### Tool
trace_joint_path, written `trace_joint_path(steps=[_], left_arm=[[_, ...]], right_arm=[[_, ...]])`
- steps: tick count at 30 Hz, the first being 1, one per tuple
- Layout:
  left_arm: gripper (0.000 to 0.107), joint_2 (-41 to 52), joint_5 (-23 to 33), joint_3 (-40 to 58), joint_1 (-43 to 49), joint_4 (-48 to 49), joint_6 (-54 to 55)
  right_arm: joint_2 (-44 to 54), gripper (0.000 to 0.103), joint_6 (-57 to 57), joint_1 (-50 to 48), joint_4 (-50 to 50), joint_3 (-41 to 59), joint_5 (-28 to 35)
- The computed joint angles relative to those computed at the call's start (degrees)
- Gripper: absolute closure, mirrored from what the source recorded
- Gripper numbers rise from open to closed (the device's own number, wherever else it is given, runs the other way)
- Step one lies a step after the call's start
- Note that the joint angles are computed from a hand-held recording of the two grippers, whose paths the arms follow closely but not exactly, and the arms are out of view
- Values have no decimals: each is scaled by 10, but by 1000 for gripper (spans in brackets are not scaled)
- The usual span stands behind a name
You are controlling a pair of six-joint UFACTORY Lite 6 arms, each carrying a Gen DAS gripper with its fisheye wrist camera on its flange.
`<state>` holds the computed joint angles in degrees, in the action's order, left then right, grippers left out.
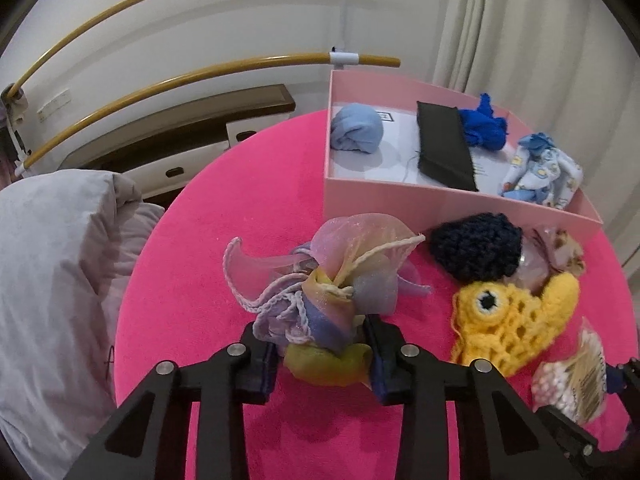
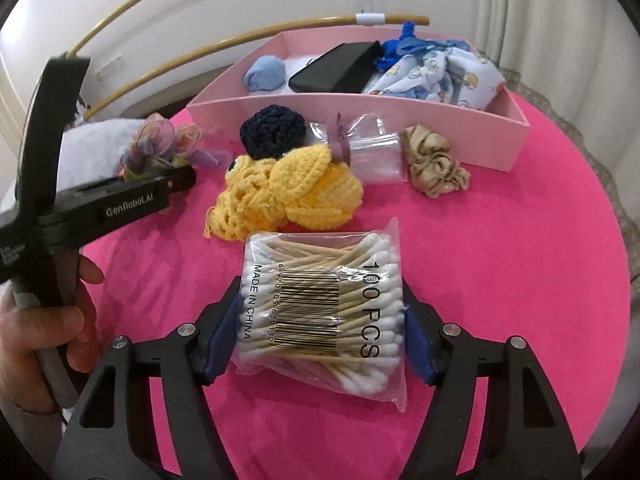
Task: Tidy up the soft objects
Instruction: 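Grasp the sheer pink scrunchie with the left tool while the right tool grasps the cotton swab bag, then carry the scrunchie and cotton swab bag over the pink box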
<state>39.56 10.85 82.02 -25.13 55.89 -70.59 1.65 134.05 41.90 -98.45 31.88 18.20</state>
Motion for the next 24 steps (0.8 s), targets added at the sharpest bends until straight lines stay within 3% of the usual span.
trace_joint_path(steps=[4,12,18,24], left_arm=[[75,-49,1,-62,-10,125,-130],[75,-131,14,-147,-31,245,-260],[75,-237,41,-199,-53,128,-154],[75,-250,59,-134,-49,5,-10]], right_arm=[[-53,36,-40,3,45,-29,10],[-176,36,-167,0,163,-67,24],[-204,36,-290,-50,227,-34,10],[-186,36,-492,-131,345,66,-19]])
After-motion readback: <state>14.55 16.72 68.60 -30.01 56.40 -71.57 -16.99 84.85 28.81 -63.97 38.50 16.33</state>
